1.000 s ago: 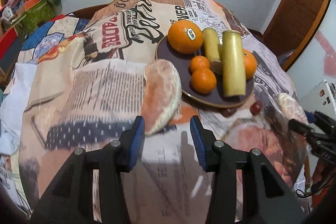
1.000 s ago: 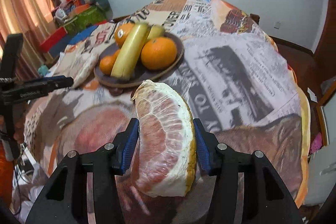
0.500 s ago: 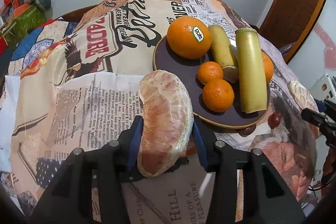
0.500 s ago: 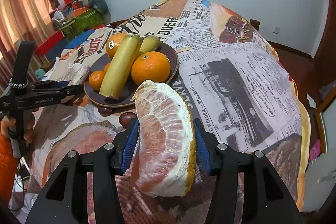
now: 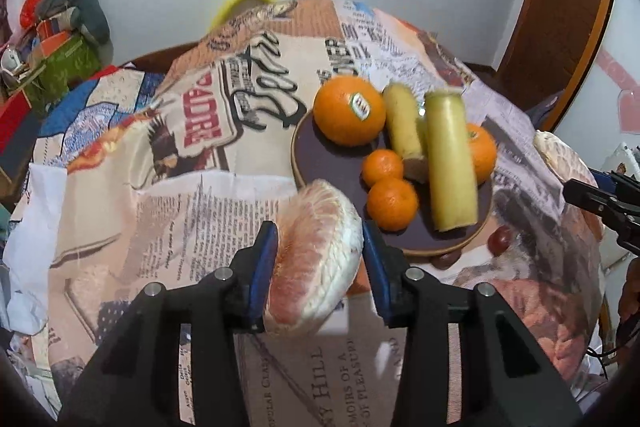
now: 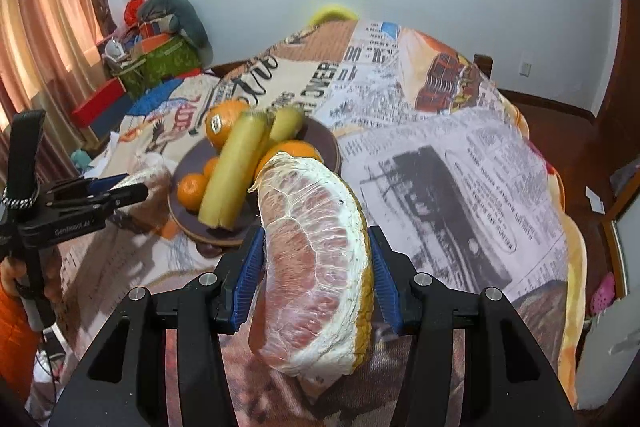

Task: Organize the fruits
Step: 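Carry both pomelo segments toward the plate with both tools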

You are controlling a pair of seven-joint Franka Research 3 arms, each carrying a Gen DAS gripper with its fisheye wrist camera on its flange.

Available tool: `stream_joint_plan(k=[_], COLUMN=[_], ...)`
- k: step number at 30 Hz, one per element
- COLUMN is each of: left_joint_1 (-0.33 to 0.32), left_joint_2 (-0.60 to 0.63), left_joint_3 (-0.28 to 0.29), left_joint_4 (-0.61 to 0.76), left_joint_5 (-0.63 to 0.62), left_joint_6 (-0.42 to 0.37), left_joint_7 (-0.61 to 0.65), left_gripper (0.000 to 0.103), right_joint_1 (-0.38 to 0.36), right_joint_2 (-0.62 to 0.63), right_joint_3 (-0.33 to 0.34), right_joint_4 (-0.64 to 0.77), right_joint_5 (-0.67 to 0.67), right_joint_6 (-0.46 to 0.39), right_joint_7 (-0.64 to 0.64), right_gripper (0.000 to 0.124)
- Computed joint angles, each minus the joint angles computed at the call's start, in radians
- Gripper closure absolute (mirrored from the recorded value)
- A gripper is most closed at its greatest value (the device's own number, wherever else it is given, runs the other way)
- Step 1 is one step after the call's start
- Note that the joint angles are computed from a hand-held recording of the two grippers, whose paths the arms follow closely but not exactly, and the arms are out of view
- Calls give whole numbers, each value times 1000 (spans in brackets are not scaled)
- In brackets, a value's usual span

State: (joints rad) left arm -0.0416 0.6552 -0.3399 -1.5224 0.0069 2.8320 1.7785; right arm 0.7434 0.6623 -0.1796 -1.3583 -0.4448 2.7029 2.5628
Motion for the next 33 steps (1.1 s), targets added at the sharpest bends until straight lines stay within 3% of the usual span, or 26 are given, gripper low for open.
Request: stream_joint_plan(k=[2, 23, 33], left_joint_1=[8, 28, -28], left_joint_2=[-4, -39, 69], left_joint_3=[-13, -39, -44], left_joint_4=[0, -10, 182], left_joint_5=[-6, -17, -3], left_joint_6=[10, 67, 27], left_joint_7=[10, 36, 59], left_gripper=[73, 75, 75], right_joint_1=[3, -7, -39], right_joint_2=[6, 78, 165], right_joint_3=[-8, -29, -21], right_joint_4=[17, 114, 272], right_joint_5=[-6, 57, 97], right_joint_6=[3, 58, 16], right_joint_7=[5, -32, -94], right_gripper=[76, 76, 76])
